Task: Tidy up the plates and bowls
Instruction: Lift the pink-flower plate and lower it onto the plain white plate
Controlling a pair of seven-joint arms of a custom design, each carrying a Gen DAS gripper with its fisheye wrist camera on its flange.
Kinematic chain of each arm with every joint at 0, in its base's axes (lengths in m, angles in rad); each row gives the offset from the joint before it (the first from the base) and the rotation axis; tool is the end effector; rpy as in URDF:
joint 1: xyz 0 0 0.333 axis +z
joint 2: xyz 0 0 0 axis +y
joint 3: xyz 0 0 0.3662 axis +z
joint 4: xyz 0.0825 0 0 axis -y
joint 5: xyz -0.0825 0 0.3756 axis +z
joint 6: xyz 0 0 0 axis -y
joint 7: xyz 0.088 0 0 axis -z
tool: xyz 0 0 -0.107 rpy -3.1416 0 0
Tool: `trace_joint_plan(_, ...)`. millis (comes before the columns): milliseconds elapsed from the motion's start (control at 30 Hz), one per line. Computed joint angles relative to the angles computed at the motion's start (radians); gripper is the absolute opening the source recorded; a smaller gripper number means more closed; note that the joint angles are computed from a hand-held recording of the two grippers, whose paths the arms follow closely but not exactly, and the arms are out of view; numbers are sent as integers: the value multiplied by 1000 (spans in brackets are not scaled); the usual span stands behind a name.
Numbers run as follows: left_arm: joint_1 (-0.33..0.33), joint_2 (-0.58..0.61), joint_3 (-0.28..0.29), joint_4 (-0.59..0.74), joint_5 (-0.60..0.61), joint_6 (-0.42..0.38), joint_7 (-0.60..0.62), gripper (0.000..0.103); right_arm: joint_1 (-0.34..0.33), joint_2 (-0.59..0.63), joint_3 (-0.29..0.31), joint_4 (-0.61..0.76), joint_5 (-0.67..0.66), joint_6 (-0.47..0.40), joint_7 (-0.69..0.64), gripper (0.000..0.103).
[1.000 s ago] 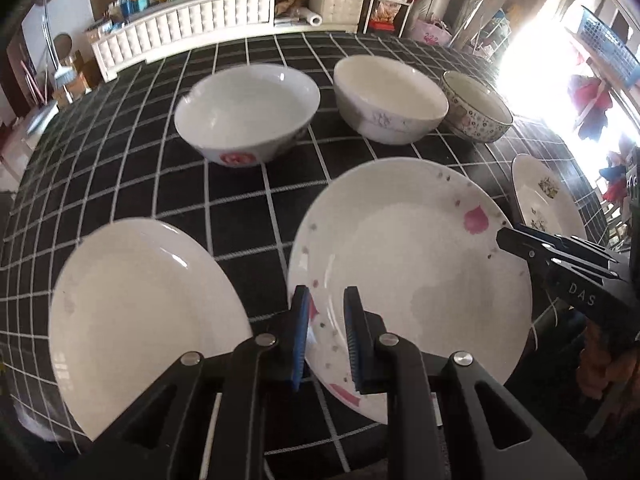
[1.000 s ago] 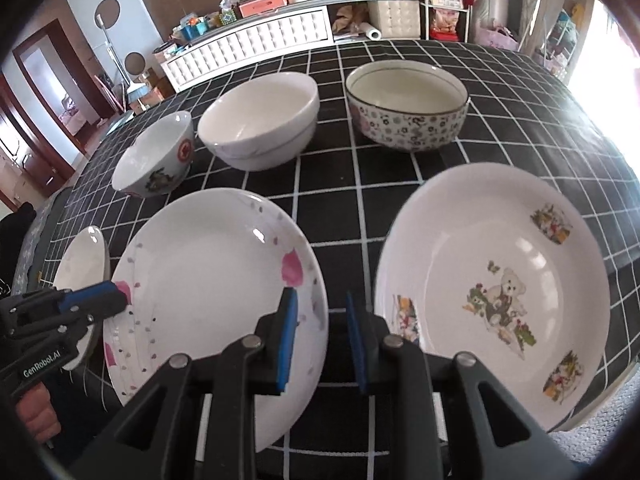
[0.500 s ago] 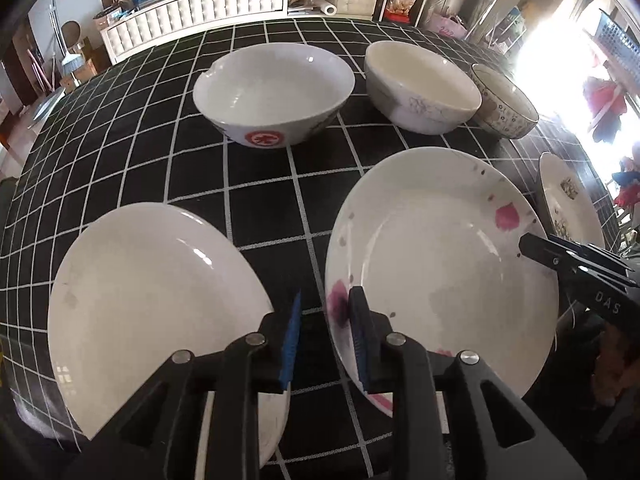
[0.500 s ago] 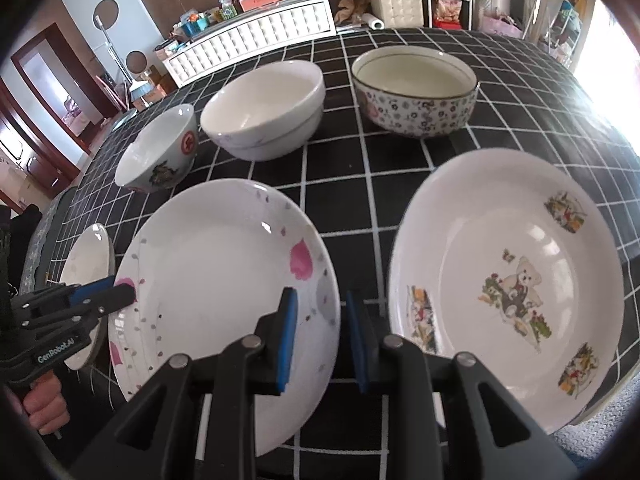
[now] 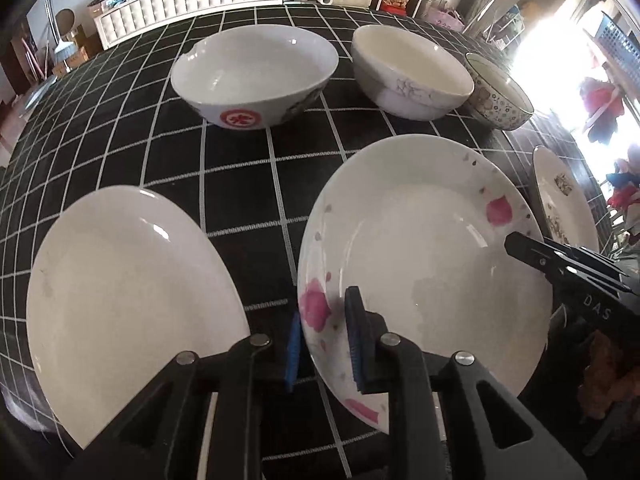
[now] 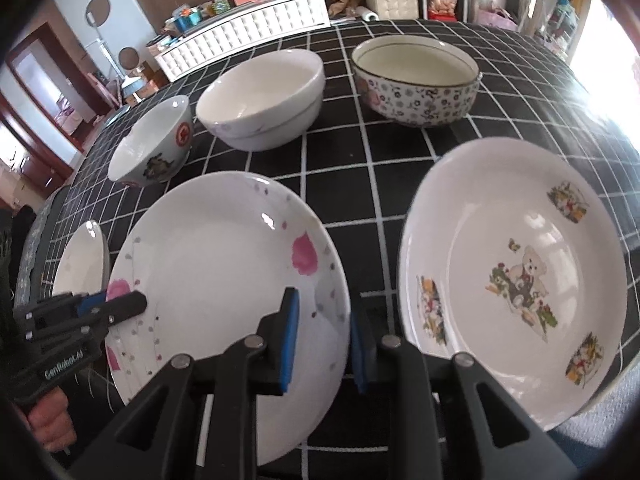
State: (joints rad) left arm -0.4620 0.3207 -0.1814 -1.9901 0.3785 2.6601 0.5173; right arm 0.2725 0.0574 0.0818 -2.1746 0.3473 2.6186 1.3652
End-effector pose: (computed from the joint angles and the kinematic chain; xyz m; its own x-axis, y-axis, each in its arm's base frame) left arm 0.5148 -0.3876 0.3939 0.0923 -0.9815 0.1676 -0.9254 -0.1467 -0.3494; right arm 0.5389 0.1903 0.4614 0.3192 -0.9266 -0.1989 -0.8954 -0.2261 -0.3837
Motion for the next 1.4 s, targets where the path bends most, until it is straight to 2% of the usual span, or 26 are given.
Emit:
trace_joint_plan(167, 13, -33, -16, -51, -46, 47, 3, 18, 16, -38, 2, -28, -76, 64, 71, 27)
trace_joint_plan(400, 17, -151, -4, -145, 13, 51, -97, 18, 39, -58, 13, -8, -30, 25, 77, 27)
trace_joint_plan(500, 32, -218, -5, -193, 79, 36, -188, 18, 59, -60, 25, 5, -15, 15, 74, 27)
trace_joint_plan(600, 64, -265, -24, -233, 126, 26, -248, 18, 81, -51, 38, 23, -35, 19, 90, 27)
trace_joint_plan(800, 135, -349, -58, -337, 115, 44, -281, 18, 120, -16, 59, 62, -67, 9, 106, 27)
trace_joint_plan(1133, 205, -424, -97, -448, 135, 44, -346, 18, 166, 45, 81, 100, -134, -27, 147, 27)
trace_joint_plan(1400, 234, -434, -108, -477, 146, 46, -363, 18, 196, 72, 83, 124, -243, -2, 203, 27)
